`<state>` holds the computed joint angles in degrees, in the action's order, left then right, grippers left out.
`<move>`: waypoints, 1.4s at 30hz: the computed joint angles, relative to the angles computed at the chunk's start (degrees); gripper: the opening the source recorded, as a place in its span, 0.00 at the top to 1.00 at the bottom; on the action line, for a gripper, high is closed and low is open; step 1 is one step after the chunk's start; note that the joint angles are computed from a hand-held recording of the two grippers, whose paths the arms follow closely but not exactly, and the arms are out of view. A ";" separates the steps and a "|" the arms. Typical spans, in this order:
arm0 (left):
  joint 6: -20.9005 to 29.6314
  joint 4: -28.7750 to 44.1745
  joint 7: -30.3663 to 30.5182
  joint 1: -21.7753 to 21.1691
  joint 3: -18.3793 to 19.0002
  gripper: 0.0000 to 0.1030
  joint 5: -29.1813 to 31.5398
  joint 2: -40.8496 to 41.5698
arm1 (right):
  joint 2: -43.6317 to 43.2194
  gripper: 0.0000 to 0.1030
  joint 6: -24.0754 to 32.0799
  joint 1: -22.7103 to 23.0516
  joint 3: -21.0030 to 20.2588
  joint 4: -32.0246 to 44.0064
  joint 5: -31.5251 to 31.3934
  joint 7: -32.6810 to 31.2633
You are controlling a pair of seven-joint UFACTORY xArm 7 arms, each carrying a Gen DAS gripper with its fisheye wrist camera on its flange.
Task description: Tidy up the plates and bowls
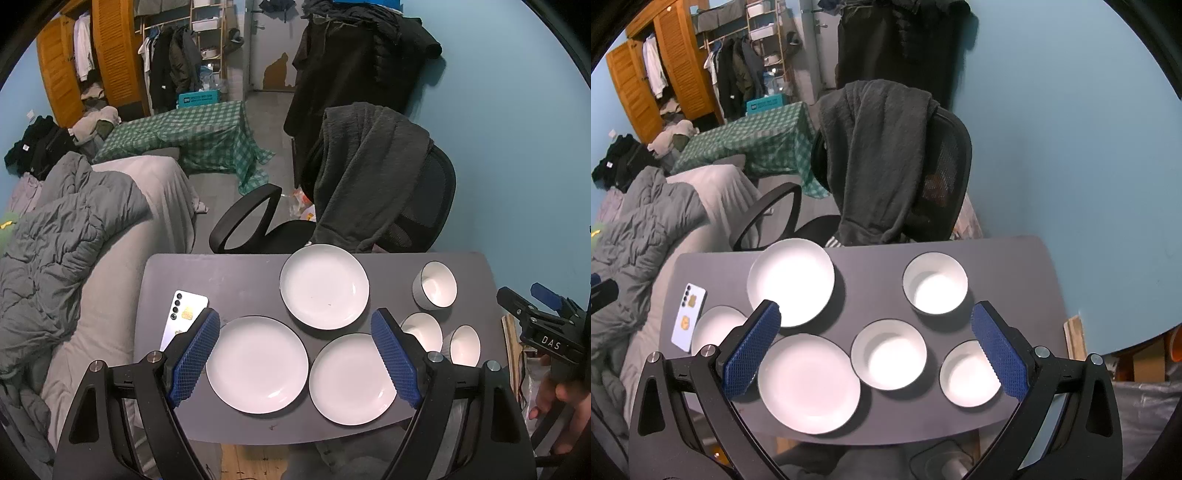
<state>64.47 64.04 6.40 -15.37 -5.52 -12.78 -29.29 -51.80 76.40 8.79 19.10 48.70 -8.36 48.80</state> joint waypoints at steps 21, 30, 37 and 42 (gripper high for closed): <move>0.93 -0.47 -1.51 0.38 0.06 0.17 0.62 -0.12 | 0.04 0.02 0.15 -0.03 -0.50 0.27 0.47 -0.78; 0.99 -0.81 -1.11 0.55 0.31 0.17 0.46 -0.36 | 0.85 0.02 -0.09 0.16 -0.25 0.52 0.70 -0.33; 1.03 -0.72 -1.12 0.62 0.16 0.17 0.51 -0.25 | 0.89 0.02 -0.31 0.33 -0.30 0.24 0.64 -0.01; 0.73 -0.93 -0.30 0.48 0.36 0.17 0.45 -0.13 | 1.33 0.02 -0.14 0.44 -0.16 0.30 0.64 0.17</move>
<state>65.21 63.11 6.09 -14.89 -5.16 -12.33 -29.42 -50.48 76.26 9.23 18.94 49.01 -7.72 48.97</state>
